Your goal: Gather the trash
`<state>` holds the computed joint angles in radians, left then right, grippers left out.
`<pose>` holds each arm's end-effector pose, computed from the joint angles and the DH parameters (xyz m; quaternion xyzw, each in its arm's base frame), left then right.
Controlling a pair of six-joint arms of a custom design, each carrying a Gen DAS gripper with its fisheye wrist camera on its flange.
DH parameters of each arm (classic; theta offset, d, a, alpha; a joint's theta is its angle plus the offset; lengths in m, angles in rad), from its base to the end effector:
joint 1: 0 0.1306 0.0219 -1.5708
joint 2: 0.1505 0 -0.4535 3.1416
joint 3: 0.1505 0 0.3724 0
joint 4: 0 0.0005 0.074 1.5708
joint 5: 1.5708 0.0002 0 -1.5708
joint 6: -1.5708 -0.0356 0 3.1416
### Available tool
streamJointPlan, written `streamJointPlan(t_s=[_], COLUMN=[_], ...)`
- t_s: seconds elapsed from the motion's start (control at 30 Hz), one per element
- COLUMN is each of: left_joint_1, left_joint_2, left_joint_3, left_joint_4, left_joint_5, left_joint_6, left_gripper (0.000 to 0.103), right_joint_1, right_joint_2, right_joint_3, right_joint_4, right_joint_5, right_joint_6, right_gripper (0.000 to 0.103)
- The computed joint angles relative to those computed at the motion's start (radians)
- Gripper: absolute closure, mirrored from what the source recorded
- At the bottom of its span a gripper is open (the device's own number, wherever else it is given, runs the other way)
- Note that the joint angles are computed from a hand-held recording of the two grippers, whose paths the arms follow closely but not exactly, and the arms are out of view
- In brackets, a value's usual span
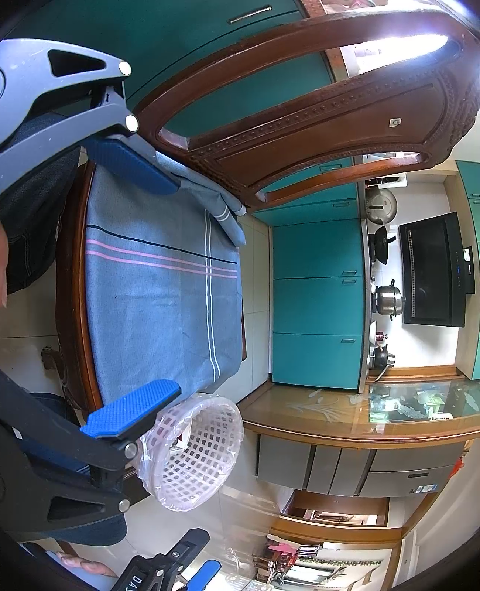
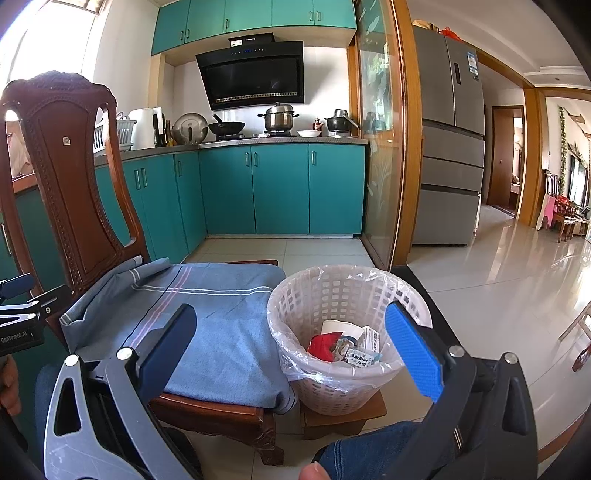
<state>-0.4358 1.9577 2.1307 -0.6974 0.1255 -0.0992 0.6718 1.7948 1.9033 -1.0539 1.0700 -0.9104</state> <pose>0.6465 -0.3065 0.5294 0.2587 0.8255 -0.1371 0.4825 0.4981 0.3556 0.5190 0.2532 0.7941 -0.1529 0.5310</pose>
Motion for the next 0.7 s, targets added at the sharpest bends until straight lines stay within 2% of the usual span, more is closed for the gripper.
streamJointPlan(t_s=[0.37,0.53,0.6,0.7], left_joint_1=[0.001,0.005,0.003,-0.003], left_joint_2=[-0.008,0.029,0.057,0.107], left_joint_3=[-0.015,0.046,0.083,0.143], left_joint_4=[0.011,-0.069,-0.107,-0.153], left_joint_5=[0.02,0.014,-0.024,-0.086], left_joint_6=[0.009,0.025,0.019,-0.001], left_gripper=[0.003,0.003,0.003,0.003], right_joint_1=[0.001,-0.003,-0.003,0.016], right_joint_2=[0.003,0.006,0.001,-0.019], right_joint_3=[-0.003,-0.001,-0.01,-0.05], right_joint_4=[0.006,0.015,0.067,0.302], right_joint_5=[-0.009,-0.036,-0.064,-0.14], right_joint_6=[0.003,0.002,0.039,0.243], right_gripper=[0.003,0.003,0.003,0.003])
